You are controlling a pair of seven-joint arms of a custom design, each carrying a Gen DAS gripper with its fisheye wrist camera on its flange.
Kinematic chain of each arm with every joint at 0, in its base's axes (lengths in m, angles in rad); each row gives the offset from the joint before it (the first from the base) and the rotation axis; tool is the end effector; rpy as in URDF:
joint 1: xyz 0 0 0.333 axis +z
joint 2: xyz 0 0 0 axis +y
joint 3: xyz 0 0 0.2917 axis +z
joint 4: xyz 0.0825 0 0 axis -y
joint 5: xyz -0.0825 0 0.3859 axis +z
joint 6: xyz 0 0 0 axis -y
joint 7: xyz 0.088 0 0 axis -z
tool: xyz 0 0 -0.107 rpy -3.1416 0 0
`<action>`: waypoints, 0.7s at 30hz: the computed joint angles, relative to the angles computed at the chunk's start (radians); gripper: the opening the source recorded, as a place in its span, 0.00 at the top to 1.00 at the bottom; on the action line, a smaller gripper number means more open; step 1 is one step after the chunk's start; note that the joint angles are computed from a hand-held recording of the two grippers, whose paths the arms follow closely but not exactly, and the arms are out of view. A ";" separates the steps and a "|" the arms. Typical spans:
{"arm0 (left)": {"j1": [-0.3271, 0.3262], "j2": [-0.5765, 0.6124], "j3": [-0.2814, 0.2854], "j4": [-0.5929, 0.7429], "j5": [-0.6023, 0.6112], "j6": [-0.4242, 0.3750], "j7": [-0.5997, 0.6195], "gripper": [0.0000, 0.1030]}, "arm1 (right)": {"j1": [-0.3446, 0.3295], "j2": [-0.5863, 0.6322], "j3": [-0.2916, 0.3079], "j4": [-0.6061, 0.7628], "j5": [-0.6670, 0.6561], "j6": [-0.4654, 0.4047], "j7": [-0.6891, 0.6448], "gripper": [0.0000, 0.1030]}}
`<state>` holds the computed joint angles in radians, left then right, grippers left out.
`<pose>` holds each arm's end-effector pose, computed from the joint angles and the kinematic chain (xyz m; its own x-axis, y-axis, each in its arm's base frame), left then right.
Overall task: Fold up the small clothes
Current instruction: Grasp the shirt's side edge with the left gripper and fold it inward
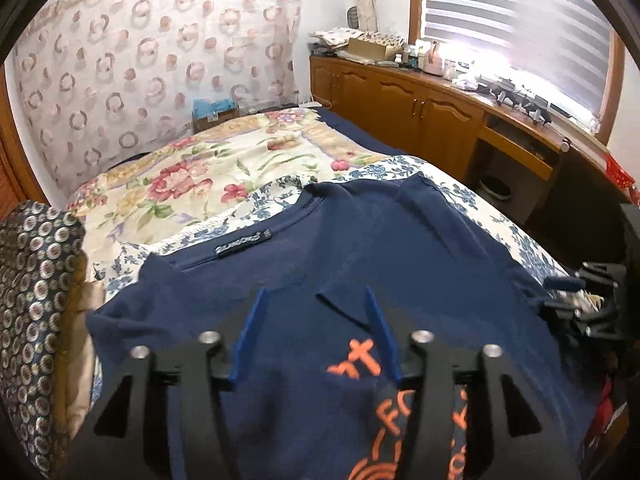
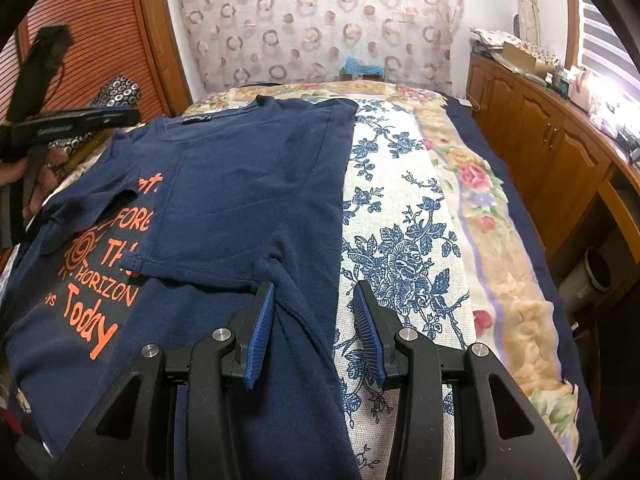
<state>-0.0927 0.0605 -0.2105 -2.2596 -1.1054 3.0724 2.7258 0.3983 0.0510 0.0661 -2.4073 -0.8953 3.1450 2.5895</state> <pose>0.5426 -0.0938 0.3661 -0.3730 -0.9276 0.0200 -0.6553 0.2482 -0.7134 0.4297 0.2923 0.3254 0.3606 -0.9290 -0.0833 -0.7431 -0.2321 -0.6276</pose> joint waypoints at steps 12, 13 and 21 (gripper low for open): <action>0.026 -0.123 0.092 -0.187 0.097 0.016 -0.067 0.39 | 0.001 0.000 0.000 0.001 -0.004 -0.002 0.003 0.61; 0.037 -0.124 0.095 -0.202 0.164 0.025 -0.125 0.39 | 0.001 0.000 0.000 0.001 -0.003 -0.003 0.002 0.61; 0.046 -0.105 0.140 -0.206 0.191 0.016 -0.172 0.39 | -0.004 -0.006 0.012 -0.006 0.037 -0.011 -0.042 0.56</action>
<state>-0.0468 -0.0444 -0.0702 -2.4660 -0.9144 3.0888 2.5539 0.3946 0.0451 0.0783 -2.4136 -0.8588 3.1337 2.5470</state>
